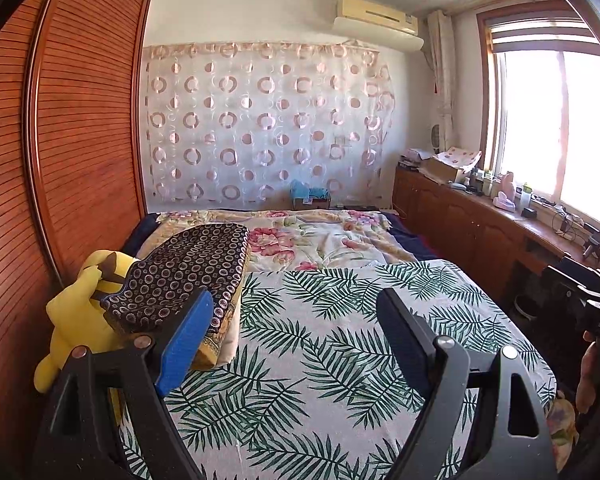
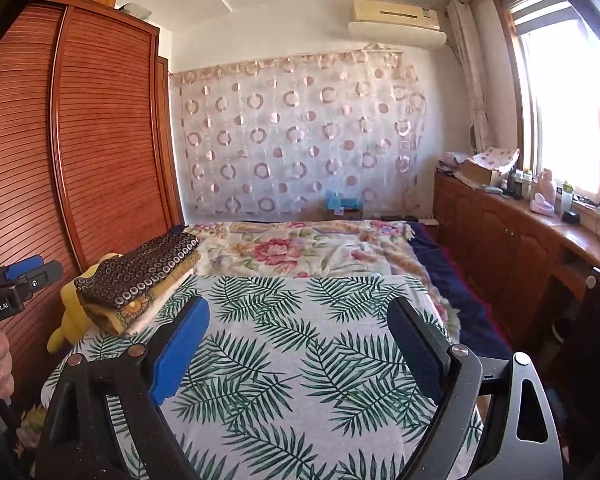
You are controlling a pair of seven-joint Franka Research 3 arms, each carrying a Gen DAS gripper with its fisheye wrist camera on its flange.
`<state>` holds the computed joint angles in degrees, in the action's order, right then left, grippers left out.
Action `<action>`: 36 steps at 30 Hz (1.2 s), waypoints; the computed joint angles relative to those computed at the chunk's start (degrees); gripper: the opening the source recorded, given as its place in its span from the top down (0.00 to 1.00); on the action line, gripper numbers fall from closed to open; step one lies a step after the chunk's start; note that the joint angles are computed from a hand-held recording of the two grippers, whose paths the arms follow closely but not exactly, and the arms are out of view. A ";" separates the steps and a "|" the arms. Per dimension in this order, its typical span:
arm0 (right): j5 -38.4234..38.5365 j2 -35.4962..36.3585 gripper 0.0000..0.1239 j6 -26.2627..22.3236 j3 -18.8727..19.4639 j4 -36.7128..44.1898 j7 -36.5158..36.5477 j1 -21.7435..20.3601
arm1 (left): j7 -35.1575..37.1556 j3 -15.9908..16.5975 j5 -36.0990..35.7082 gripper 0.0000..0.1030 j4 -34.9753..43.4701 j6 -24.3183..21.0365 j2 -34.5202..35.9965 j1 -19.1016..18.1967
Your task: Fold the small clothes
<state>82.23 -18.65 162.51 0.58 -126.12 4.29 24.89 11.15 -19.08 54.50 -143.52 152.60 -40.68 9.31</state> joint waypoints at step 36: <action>1.01 2.25 0.26 -4.47 -0.60 2.16 -2.76 -2.88 | -0.18 -0.06 0.15 0.18 -0.17 -0.62 0.12 -0.80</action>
<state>83.25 -16.40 158.04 -0.02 -123.96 1.52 22.01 10.96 -19.13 54.66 -143.69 151.98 -40.56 8.51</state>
